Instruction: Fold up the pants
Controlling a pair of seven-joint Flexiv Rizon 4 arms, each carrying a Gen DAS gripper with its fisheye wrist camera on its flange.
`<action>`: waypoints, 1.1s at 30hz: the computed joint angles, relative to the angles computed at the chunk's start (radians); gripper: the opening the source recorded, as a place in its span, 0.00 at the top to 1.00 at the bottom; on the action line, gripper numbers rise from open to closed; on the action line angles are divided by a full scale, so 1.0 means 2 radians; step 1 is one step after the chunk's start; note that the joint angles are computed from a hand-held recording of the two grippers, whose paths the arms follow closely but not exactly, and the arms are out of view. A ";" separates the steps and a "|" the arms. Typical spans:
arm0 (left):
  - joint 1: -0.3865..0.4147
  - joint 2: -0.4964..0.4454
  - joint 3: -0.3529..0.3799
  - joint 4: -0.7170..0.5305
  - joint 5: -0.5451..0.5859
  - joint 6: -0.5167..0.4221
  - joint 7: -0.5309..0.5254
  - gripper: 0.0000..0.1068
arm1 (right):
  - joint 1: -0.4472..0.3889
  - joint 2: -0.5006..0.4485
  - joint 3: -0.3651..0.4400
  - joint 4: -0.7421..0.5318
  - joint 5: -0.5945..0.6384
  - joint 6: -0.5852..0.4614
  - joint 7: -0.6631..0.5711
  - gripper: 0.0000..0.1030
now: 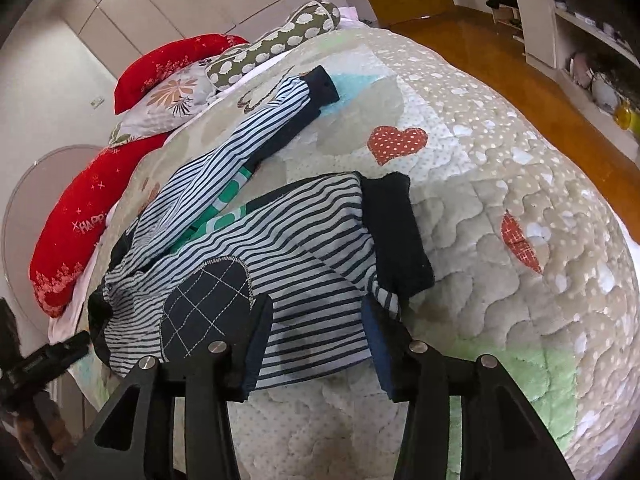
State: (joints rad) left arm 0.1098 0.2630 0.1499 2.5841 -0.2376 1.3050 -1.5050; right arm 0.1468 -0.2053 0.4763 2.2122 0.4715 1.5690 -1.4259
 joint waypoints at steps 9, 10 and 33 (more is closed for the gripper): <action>0.014 0.011 -0.012 -0.005 0.042 -0.001 -0.028 0.34 | -0.028 -0.017 0.046 0.008 -0.006 0.052 -0.017 0.28; 0.013 0.010 -0.011 -0.005 0.043 -0.001 -0.028 0.34 | -0.042 -0.022 0.062 0.007 -0.008 0.058 -0.020 0.25; 0.005 -0.181 -0.030 -0.215 -0.127 -0.091 0.179 0.34 | -0.013 -0.044 -0.031 -0.144 -0.193 -0.098 -0.096 0.16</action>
